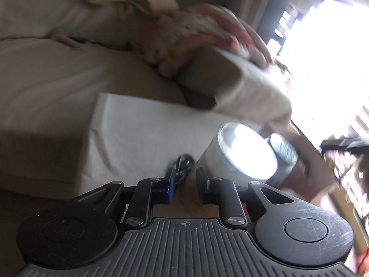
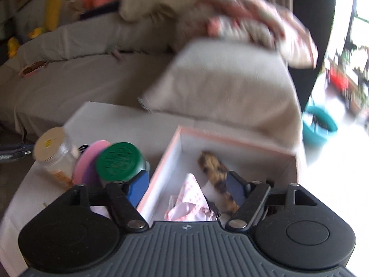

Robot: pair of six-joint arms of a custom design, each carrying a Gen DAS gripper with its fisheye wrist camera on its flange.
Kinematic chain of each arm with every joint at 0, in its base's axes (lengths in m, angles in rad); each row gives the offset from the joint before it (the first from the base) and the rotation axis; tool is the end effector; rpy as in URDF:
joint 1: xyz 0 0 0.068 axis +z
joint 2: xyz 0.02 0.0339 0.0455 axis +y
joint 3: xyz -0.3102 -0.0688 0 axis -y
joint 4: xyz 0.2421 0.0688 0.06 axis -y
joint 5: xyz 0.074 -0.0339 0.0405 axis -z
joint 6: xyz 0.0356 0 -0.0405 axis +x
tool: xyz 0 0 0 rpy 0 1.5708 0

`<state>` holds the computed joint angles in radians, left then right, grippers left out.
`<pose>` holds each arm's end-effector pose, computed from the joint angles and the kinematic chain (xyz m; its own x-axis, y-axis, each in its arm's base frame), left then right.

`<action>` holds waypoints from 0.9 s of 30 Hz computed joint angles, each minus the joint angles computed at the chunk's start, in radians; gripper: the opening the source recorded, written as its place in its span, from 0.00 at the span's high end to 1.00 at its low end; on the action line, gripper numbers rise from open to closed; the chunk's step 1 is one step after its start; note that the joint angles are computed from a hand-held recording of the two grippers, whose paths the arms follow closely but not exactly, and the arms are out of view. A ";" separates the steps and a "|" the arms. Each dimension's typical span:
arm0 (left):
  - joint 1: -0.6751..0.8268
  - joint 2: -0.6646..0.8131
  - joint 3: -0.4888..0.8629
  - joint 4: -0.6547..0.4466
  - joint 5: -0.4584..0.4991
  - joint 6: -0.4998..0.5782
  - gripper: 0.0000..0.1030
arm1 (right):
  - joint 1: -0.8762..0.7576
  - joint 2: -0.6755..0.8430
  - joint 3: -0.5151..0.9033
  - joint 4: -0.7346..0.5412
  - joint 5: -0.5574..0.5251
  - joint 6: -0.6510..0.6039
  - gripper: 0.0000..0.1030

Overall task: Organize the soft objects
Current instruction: 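Grasp the black cable on the table with the left gripper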

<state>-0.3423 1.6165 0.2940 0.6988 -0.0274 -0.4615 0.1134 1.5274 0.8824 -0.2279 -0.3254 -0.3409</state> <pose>0.2271 -0.0799 0.1394 -0.6327 -0.2471 -0.7339 0.0367 0.9371 -0.3471 0.3021 0.0459 0.2433 -0.6134 -0.3887 -0.6875 -0.5479 0.8364 0.0160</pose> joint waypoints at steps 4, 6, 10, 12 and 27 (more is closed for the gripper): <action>0.038 0.092 0.017 0.044 0.055 0.185 0.79 | 0.013 -0.061 -0.003 -0.076 -0.031 -0.035 0.26; 0.051 0.123 0.045 0.024 0.074 0.239 0.79 | 0.018 -0.077 0.004 -0.118 -0.045 -0.049 0.26; 0.064 0.174 0.102 -0.030 0.107 0.263 0.79 | 0.100 -0.110 -0.024 -0.111 0.015 -0.042 0.26; 0.063 0.193 0.098 -0.002 0.118 0.241 0.82 | 0.147 -0.118 -0.036 -0.099 0.031 -0.027 0.26; -0.123 -0.018 -0.138 0.058 -0.233 -0.002 0.86 | 0.422 -0.042 -0.150 0.049 0.140 -0.019 0.26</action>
